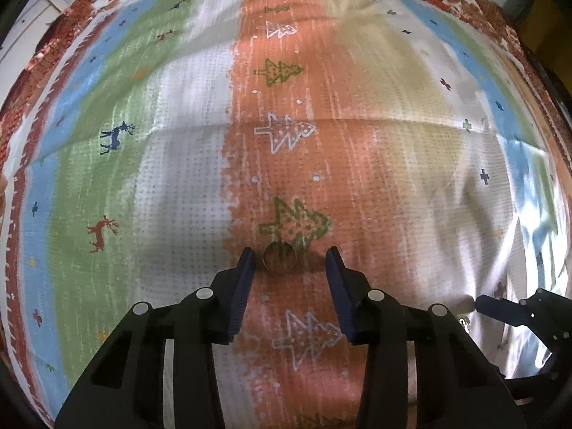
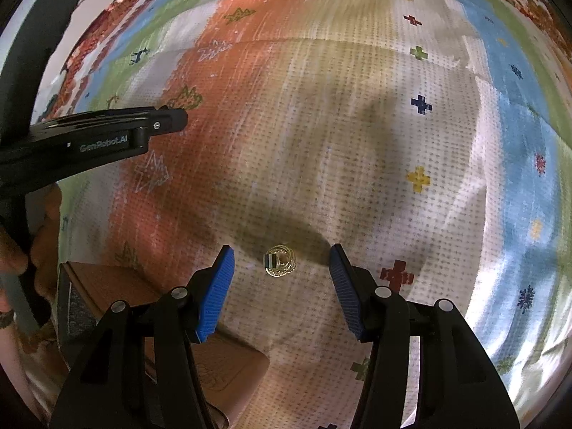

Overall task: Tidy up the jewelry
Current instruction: 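Close the right tool on the gold ring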

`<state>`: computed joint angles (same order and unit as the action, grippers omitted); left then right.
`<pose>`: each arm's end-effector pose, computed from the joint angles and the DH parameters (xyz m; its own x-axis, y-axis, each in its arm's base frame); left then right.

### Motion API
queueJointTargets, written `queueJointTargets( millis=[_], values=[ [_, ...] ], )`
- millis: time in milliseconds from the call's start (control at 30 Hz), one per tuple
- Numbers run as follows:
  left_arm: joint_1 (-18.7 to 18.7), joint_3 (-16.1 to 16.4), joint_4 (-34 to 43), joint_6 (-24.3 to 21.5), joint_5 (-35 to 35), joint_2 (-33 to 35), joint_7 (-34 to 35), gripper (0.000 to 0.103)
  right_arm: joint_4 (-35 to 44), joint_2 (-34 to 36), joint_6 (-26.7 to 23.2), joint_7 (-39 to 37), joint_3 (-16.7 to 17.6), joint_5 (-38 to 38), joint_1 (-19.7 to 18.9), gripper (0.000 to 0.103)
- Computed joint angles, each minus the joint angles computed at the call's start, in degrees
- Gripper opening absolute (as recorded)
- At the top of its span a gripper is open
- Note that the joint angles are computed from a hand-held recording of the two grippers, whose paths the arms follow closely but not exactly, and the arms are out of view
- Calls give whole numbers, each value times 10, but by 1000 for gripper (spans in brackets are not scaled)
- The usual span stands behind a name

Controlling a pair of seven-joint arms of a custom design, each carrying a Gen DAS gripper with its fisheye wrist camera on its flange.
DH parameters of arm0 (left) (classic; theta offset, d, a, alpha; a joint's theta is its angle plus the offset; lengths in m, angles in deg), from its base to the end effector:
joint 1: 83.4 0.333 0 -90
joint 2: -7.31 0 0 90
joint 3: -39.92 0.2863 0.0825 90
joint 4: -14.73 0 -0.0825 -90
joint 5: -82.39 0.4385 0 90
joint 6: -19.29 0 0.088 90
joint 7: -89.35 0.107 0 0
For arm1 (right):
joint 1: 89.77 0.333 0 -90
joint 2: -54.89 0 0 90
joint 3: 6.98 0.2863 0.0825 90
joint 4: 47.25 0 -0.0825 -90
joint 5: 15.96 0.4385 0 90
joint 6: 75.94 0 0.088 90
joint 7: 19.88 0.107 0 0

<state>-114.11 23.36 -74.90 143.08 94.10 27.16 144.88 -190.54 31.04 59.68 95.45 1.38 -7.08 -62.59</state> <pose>0.5145 -0.5132 0.4331 -0.2897 -0.9548 0.0669 -0.9270 0.2624 -0.2680 0.4043 0.2887 0.4042 0.0974 -0.9778 -0.1855 -0.9750 -0.0564 -0.2147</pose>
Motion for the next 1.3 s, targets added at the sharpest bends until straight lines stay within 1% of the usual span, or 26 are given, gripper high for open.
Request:
queueJointTargets(
  millis=[133,200,333,367,467,533,867,1000,1300],
  values=[
    [0,1,5,4,1,5,2,40,-9,-11,-1,-3,-5,4,-1,49],
    [-3,2,12,-2,8,10,3,37,-9,-12,-3,-4,-6,5,-2,47],
    [-7,5,17,-11,20,14,3,30,-10,-16,-14,1,0,-11,-7,34],
    [-7,6,17,-13,21,14,1,27,-10,-16,-14,-1,-2,-8,-6,33],
    [-6,7,19,-16,21,15,-3,20,-12,-19,-15,-7,-4,-6,-5,25],
    [-5,7,19,-15,21,14,0,19,-13,-20,-16,-3,-1,-12,-8,19],
    [0,4,3,-2,19,2,7,19,-29,-39,-12,-13,-4,-16,-9,18],
    [-1,2,-3,4,17,-6,6,19,-25,-42,0,10,8,-34,-14,18],
    [3,0,-19,15,14,-25,5,19,-41,-67,21,27,14,-65,-16,18]
  ],
)
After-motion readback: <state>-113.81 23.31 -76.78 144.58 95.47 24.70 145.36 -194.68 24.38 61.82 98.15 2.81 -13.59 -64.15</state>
